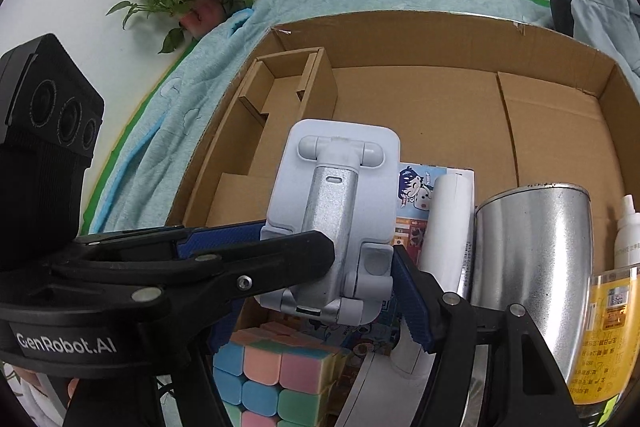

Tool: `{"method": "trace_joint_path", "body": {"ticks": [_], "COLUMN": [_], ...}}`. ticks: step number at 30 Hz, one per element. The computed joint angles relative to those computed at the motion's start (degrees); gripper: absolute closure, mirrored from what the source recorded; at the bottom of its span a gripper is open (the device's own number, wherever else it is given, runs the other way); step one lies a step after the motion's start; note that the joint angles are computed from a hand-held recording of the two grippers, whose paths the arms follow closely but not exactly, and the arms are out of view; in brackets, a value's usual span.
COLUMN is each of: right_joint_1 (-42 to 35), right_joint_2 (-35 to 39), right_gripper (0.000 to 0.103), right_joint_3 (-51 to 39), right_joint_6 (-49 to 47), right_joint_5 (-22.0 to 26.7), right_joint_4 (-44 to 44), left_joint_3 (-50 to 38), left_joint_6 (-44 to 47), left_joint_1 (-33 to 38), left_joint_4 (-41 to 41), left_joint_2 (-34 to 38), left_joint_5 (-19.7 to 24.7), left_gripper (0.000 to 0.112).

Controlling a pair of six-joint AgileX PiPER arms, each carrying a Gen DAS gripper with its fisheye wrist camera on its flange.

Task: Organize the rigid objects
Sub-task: 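Carry the phone stand into the box and stand it on the game box, then open the left tool and withdraw from the phone stand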

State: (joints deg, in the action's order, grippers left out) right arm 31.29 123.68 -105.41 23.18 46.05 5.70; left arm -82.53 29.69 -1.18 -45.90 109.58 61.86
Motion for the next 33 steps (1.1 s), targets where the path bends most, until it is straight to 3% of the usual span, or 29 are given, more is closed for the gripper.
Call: {"method": "trace_joint_path", "body": {"ticks": [6,8,9,10,11,13,14,18,21,25,28,31,33], "right_joint_1": [0.8,1.4,1.7,2.5,3.6,6.1,7.2,12.2,16.8,23.2,26.1,28.6,31.4], "right_joint_2": [-0.4,-3.5,-5.3,-8.1,-10.6,-16.7,-18.9,-29.2,-35.0,-43.0,-47.6,-51.3,-51.6], "right_gripper": [0.033,0.014,0.009,0.001,0.001,0.001,0.001,0.001,0.001,0.001,0.001,0.001,0.001], "right_joint_3": [0.0,4.0,6.2,9.8,13.1,21.2,24.5,40.3,48.6,56.9,61.3,66.8,69.4], "right_joint_6": [2.6,2.6,3.2,5.5,9.3,18.8,23.3,40.2,47.2,43.4,40.1,34.6,38.1], "right_joint_5": [1.0,-1.8,-3.4,-6.1,-8.4,-12.2,-13.1,-17.8,-18.6,-18.8,-20.8,-25.0,-27.1], "right_joint_4": [0.2,-0.6,-1.4,-4.2,-8.6,-20.1,-25.1,-40.8,-46.6,-38.7,-28.3,-15.6,-16.2], "left_joint_3": [5.3,9.8,13.2,16.0,20.4,28.8,32.2,39.1,38.9,34.7,35.2,41.3,45.8], "left_joint_6": [0.4,2.6,2.7,0.6,-3.8,-11.0,-14.4,-25.5,-22.6,-29.9,-25.5,-16.2,-7.4], "left_joint_1": [0.3,0.4,0.1,-0.7,-1.9,-4.6,-5.8,-8.4,-4.2,-3.5,-5.1,-5.9,-4.0], "left_joint_4": [2.4,2.4,3.6,6.1,10.5,17.5,21.7,33.7,33.0,42.4,41.3,29.5,18.2], "left_joint_2": [-5.9,-11.1,-15.3,-18.7,-23.8,-32.5,-36.4,-46.8,-53.3,-58.6,-60.5,-57.4,-52.8], "left_joint_5": [-4.8,-8.8,-12.2,-16.3,-22.0,-32.1,-34.5,-33.5,-25.2,-17.5,-13.7,-12.6,-13.0], "left_gripper": [0.072,0.068,0.058,0.039,0.03,0.026,0.026,0.026,0.026,0.026,0.026,0.026,0.027]}}
